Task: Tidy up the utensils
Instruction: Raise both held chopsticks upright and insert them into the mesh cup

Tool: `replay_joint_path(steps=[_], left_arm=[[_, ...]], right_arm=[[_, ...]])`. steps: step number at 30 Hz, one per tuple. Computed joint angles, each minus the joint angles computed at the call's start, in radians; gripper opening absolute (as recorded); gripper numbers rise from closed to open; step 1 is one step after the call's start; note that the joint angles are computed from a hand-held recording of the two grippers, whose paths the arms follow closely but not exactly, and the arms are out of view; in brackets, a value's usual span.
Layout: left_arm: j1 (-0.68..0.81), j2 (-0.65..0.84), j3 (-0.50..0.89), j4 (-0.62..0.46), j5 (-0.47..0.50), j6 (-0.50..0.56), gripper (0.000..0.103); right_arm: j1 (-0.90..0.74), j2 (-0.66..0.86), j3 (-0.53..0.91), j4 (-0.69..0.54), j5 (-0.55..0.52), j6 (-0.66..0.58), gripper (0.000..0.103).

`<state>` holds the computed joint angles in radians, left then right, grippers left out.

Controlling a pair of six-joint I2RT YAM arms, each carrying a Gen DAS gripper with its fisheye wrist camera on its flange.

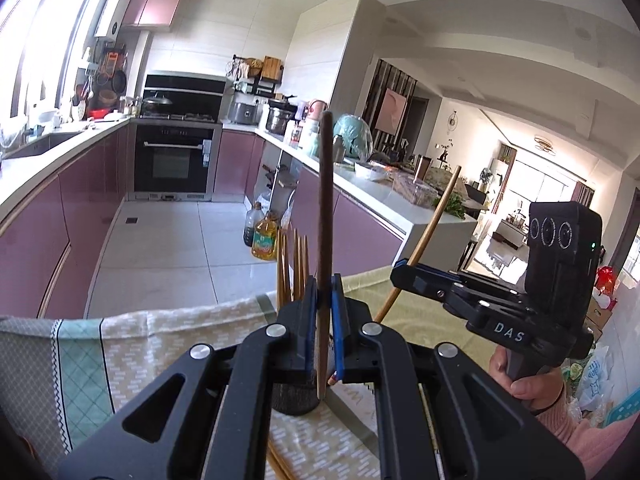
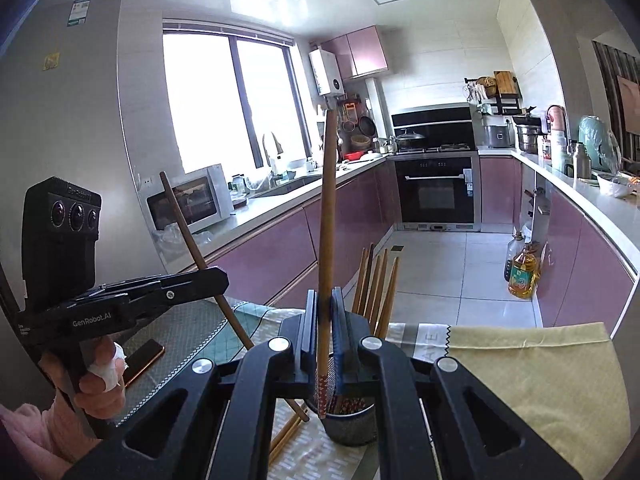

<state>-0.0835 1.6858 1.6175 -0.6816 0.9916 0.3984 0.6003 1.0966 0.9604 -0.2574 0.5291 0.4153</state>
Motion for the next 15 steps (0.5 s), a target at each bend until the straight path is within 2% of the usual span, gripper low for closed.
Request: replay_joint_path(steps=[6,15], left_arm=[[-0.037,-0.01,0.001,0.067,-0.05,-0.053,0.007],[-0.112,0.071,0.041,-0.051,-0.187,0.079,0.007]], right_arm=[[-0.057,0.033,0.008,0.035,-0.042,-0.011,0.006],[-0.145,0.145,0.031,-0.005,-0.161,0.031,0.006]])
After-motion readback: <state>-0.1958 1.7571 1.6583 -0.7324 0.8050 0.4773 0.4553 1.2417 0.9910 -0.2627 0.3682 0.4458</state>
